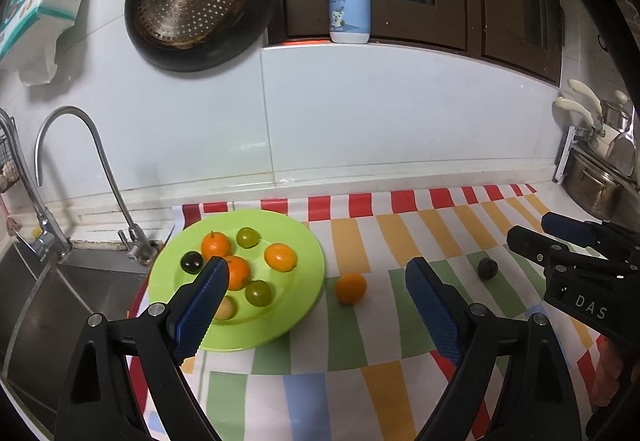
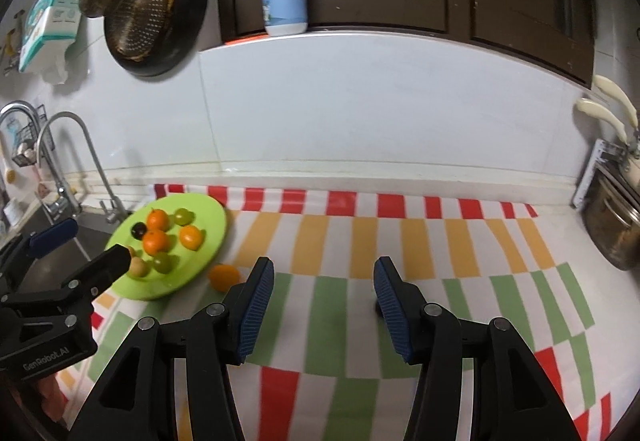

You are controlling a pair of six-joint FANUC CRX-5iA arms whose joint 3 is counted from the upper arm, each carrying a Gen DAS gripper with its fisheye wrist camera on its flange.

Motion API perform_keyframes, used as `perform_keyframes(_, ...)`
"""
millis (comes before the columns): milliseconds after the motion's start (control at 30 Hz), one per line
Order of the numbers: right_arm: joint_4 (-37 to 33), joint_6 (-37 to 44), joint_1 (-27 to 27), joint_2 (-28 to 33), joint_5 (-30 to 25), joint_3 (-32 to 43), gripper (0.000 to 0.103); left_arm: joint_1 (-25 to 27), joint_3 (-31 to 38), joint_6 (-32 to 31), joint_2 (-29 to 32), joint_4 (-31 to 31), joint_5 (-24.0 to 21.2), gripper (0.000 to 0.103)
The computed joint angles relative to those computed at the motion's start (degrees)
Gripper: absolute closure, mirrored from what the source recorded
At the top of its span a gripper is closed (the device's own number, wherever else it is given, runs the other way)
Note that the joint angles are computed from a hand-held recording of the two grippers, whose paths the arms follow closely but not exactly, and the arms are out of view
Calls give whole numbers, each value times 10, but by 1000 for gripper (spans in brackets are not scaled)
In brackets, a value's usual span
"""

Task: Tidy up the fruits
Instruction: 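Move left gripper to orange on cloth while right approaches dark plum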

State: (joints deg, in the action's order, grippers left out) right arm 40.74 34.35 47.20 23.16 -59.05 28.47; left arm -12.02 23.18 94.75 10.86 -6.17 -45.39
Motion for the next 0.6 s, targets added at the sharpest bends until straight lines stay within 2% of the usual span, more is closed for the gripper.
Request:
perform_keyframes(267,52,-50,-5,-20,8,-57,50,-20,20,82,16,-53,-29,13)
perform_keyframes(367,47,-57,-10,-21,7,-65,50,-17,9,56,20,-25,-18,13)
perform_keyframes(467,28,-55,-16,-16,2,-59,50,-22,12,46,28,-29,-20,14)
perform_keyframes(600,4,-54,-23,-11,-3,-60,50,-19,25,25,49,-9,-35,22)
